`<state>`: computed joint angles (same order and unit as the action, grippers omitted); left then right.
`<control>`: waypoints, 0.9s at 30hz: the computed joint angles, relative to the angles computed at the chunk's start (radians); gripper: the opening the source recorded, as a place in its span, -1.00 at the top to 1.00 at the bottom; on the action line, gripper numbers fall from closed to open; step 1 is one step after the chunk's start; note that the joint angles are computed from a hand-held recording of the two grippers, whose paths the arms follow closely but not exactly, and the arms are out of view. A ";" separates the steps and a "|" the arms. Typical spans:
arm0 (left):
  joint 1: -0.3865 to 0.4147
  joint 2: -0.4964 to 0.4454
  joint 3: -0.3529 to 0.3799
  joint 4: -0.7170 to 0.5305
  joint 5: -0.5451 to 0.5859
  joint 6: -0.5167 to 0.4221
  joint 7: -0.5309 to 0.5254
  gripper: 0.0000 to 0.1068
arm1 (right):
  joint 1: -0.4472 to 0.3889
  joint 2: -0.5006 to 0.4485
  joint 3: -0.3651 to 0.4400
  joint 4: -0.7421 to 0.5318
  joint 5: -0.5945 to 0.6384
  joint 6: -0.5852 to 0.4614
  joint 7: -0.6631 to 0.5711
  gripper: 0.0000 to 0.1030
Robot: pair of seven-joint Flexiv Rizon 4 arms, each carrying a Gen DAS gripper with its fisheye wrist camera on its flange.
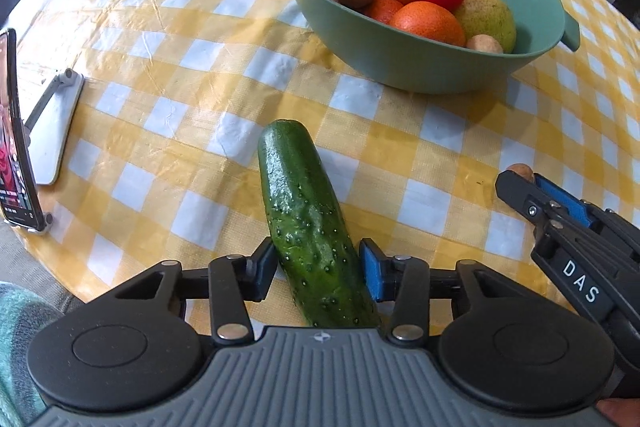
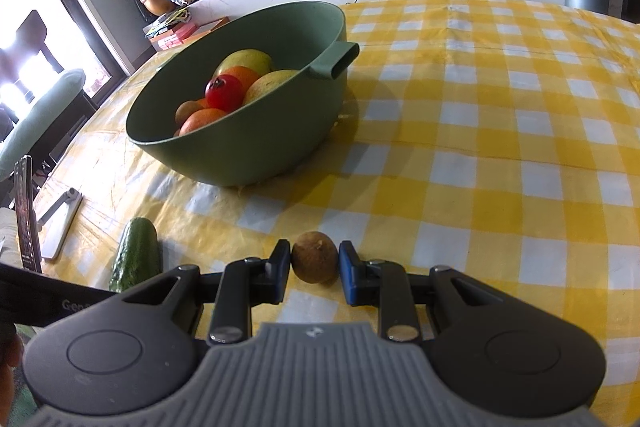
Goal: Organize fruits
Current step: 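Grasp the green cucumber with the left tool and lift it, then carry the cucumber and brown fruit over the green colander with both tools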
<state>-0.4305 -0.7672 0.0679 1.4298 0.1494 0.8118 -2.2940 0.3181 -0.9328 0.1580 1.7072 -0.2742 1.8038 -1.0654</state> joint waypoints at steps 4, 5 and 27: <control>0.014 0.018 -0.014 0.039 -0.015 0.043 0.009 0.10 | 0.035 0.004 -0.039 0.008 0.011 0.014 -0.008 0.56; 0.018 0.025 -0.018 0.052 -0.020 0.059 0.013 0.10 | 0.046 0.007 -0.051 0.011 0.013 0.016 -0.011 0.56; 0.123 0.170 -0.107 0.291 -0.219 0.468 0.197 0.14 | 0.180 0.106 -0.164 0.136 0.124 0.132 -0.093 0.56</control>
<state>-0.3071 -0.5975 -0.0390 1.7203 -0.0698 1.2802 -2.0967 0.4986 -0.8267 -0.0057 1.8431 -0.1504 1.9362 -1.1584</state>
